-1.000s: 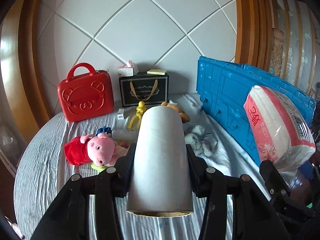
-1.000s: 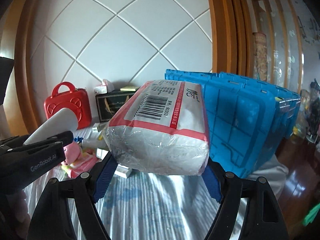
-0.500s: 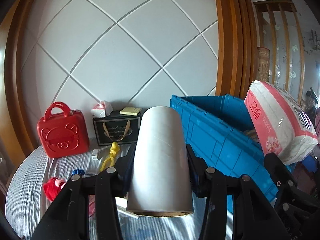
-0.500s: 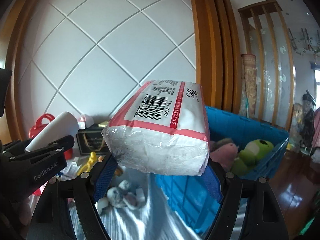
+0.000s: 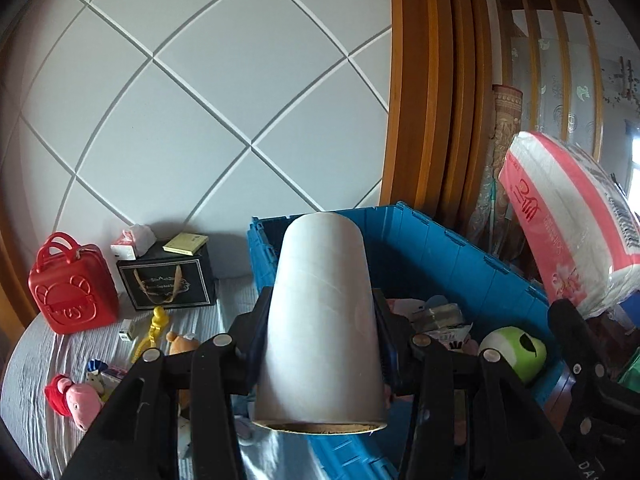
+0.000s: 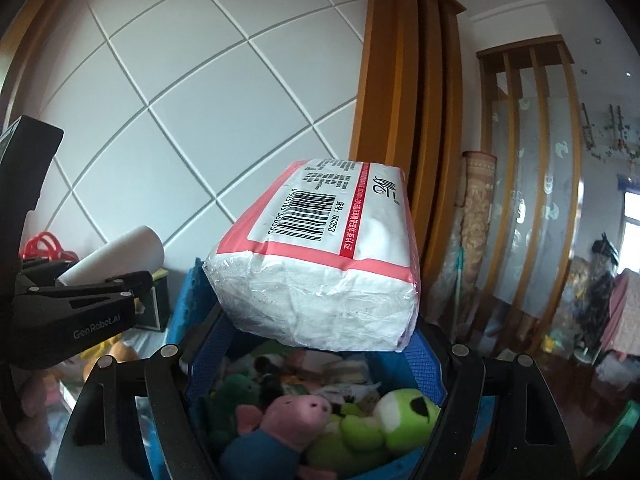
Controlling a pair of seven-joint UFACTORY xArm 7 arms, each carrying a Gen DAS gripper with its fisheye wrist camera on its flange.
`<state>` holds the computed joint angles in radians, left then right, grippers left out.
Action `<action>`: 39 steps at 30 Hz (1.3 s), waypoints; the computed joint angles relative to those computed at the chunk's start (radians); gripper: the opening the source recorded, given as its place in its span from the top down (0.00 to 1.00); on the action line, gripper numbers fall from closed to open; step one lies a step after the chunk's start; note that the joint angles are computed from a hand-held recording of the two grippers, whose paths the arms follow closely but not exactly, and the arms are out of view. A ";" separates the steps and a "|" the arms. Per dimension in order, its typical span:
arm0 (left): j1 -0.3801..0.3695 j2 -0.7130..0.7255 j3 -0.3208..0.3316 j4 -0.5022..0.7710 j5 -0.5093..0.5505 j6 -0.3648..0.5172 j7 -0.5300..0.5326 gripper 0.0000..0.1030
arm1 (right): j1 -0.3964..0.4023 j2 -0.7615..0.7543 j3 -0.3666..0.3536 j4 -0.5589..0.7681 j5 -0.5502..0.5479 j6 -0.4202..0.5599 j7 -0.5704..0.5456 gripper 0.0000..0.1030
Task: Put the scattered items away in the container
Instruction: 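Lift the tube and tissue pack and carry both over the blue crate, then lower both tools into the crate and open them to drop the items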
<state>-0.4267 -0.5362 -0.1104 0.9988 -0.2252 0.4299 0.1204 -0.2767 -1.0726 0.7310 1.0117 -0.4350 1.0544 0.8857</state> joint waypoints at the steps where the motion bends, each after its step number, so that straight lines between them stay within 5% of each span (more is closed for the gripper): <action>1: 0.043 0.024 -0.060 0.024 0.034 0.010 -0.071 0.56 | 0.043 0.000 -0.051 -0.051 0.003 -0.028 -0.028 0.22; 7: 0.122 0.243 -0.275 0.216 0.274 0.208 -0.359 0.56 | 0.271 0.023 -0.339 -0.273 0.068 -0.092 -0.217 0.22; 13: 0.057 0.435 -0.316 0.369 0.401 0.455 -0.468 0.56 | 0.315 0.061 -0.486 -0.321 0.134 -0.037 -0.362 0.22; 24: -0.098 0.500 -0.222 0.422 0.444 0.577 -0.497 0.55 | 0.308 0.102 -0.502 -0.334 0.170 0.017 -0.467 0.22; 26: -0.113 0.494 -0.210 0.419 0.456 0.586 -0.507 0.44 | 0.312 0.106 -0.499 -0.332 0.176 0.025 -0.468 0.21; 31: -0.119 0.456 -0.191 0.382 0.469 0.561 -0.513 0.28 | 0.322 0.089 -0.508 -0.347 0.191 0.020 -0.470 0.20; 39: -0.099 0.363 -0.201 0.296 0.466 0.509 -0.529 0.28 | 0.339 -0.001 -0.503 -0.377 0.215 0.014 -0.458 0.18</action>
<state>-0.5259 -0.1734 -0.3112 1.2944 0.2404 0.9385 -0.4082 0.0620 -1.0734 0.2278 0.6343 -0.2203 1.0683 0.4273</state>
